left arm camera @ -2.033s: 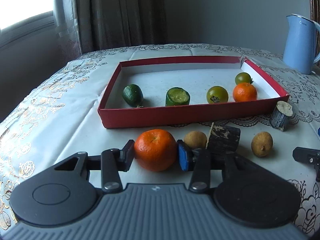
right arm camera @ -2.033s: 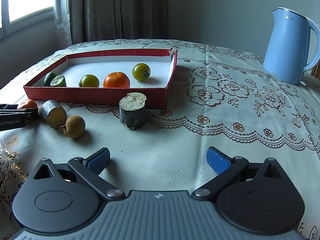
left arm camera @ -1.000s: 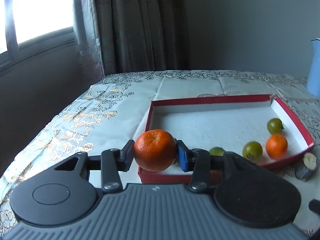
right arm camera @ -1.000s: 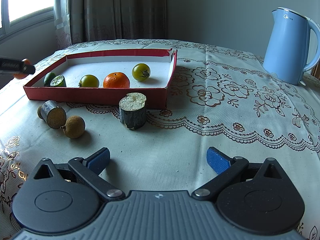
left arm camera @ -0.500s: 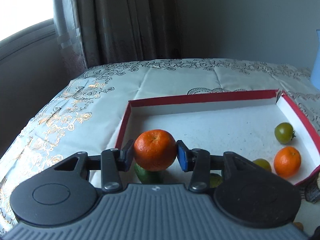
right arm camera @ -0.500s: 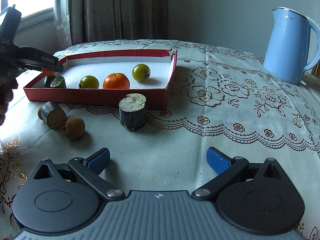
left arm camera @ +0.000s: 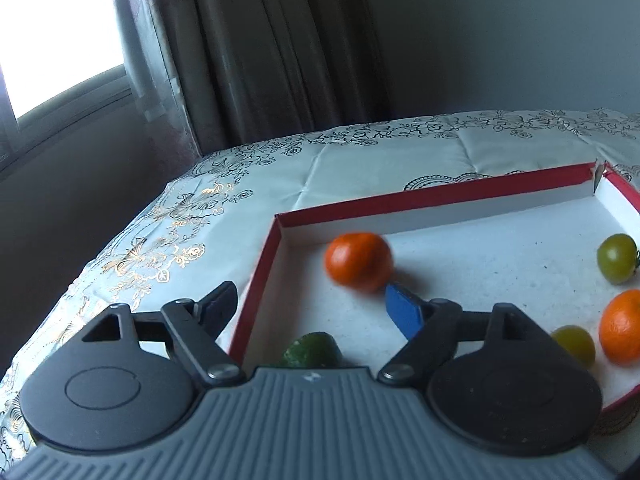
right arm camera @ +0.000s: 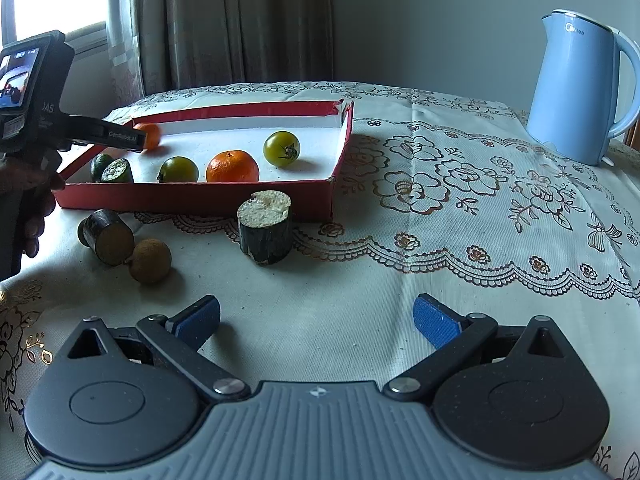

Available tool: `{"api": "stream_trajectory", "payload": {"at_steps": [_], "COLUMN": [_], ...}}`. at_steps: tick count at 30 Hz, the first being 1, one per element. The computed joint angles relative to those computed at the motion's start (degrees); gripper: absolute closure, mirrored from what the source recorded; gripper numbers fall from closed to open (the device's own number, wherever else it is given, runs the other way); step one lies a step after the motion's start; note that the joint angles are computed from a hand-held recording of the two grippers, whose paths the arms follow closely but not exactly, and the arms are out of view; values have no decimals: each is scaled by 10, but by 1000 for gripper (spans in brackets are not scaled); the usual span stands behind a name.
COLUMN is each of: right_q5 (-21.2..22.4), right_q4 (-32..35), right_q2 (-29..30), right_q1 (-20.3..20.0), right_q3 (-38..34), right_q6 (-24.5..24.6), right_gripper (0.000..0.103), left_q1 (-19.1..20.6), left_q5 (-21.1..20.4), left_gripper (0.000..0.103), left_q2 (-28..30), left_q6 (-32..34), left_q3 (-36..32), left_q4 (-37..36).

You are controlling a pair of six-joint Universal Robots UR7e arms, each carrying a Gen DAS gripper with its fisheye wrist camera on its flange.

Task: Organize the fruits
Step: 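Carry the tangerine into the red box and open the left gripper, then move the right gripper to the brown kiwi fruit and close on it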

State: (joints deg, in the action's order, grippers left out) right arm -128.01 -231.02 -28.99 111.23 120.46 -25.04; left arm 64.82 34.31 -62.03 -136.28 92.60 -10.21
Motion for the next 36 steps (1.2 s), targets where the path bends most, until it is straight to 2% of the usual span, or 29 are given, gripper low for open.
{"api": "stream_trajectory", "payload": {"at_steps": [3,5,7,8,12,15,19,21,24,26,27,28,33,36], "right_q5": [3,4,4,4,11,45,109,135,126,123,116,111,105,107], "right_q4": [-1,-1,-1,-1,-6,-31,-96,-110,-106,-91,-77,-61,-4,36], "right_q2": [-1,-1,-1,-1,-4,-8,2,7,19,24,26,27,34,32], "right_q1": [-1,-1,-1,-1,-4,-13,-20,-18,1,12,19,24,35,31], "right_q3": [1,2,2,2,7,21,38,42,28,17,9,1,-30,-45], "right_q6": [2,3,3,3,7,14,-13,-29,-49,-67,-73,-77,-83,-73], "right_gripper": [0,0,0,0,0,0,0,0,0,12,25,31,31,31], "left_q1": [-6,-10,-15,-17,-19,-14,3,8,13,11,11,12,18,19], "left_q5": [6,16,27,29,23,13,0,-18,-20,-25,-24,-22,-10,-8], "left_gripper": [22,16,3,1,0,0,0,0,0,0,0,0,0,0], "left_q2": [-26,-53,-93,-111,-171,-203,-201,-187,-174,-170,-171,-174,-179,-177], "left_q6": [-5,-19,-19,-17,-10,6,-23,-68,-110,-126,-127,-131,-179,-177], "left_q3": [25,51,93,113,176,212,212,188,166,164,165,168,161,158], "left_q4": [-8,-4,-19,-27,-38,-71,-55,-12,43,64,64,64,96,97]}}
